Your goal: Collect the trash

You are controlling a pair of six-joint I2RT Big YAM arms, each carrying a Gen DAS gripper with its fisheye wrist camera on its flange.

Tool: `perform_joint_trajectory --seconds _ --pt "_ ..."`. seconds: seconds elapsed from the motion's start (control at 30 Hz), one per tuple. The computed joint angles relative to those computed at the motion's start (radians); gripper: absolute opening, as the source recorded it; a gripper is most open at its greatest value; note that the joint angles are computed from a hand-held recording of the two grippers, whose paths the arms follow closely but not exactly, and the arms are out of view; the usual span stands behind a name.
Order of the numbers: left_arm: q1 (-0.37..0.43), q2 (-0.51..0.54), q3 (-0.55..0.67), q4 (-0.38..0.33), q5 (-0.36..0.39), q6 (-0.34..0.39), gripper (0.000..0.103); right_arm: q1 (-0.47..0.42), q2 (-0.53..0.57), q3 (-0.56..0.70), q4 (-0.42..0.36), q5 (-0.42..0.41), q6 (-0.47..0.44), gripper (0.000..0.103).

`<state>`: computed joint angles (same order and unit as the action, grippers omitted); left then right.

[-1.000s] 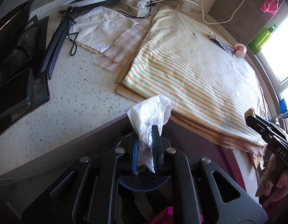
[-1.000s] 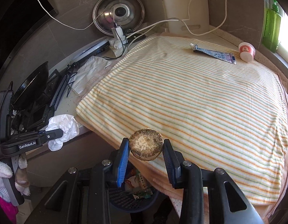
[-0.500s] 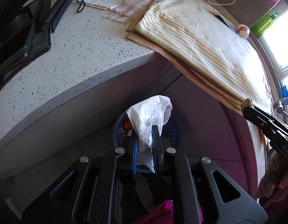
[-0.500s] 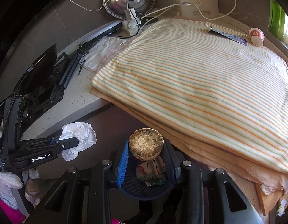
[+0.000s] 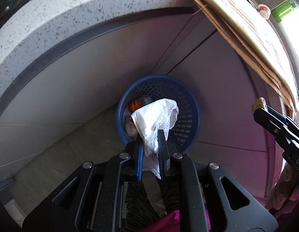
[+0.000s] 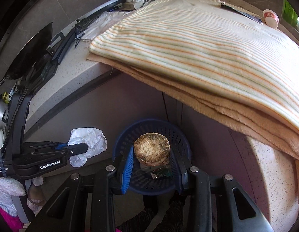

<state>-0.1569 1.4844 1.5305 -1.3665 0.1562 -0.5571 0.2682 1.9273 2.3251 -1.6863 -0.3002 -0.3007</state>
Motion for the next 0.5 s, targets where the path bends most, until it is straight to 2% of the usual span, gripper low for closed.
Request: perform_joint_trajectory --seconds 0.5 --pt "-0.025 0.093 -0.067 0.044 0.061 0.016 0.011 0.008 -0.037 -0.213 0.095 0.081 0.007 0.037"
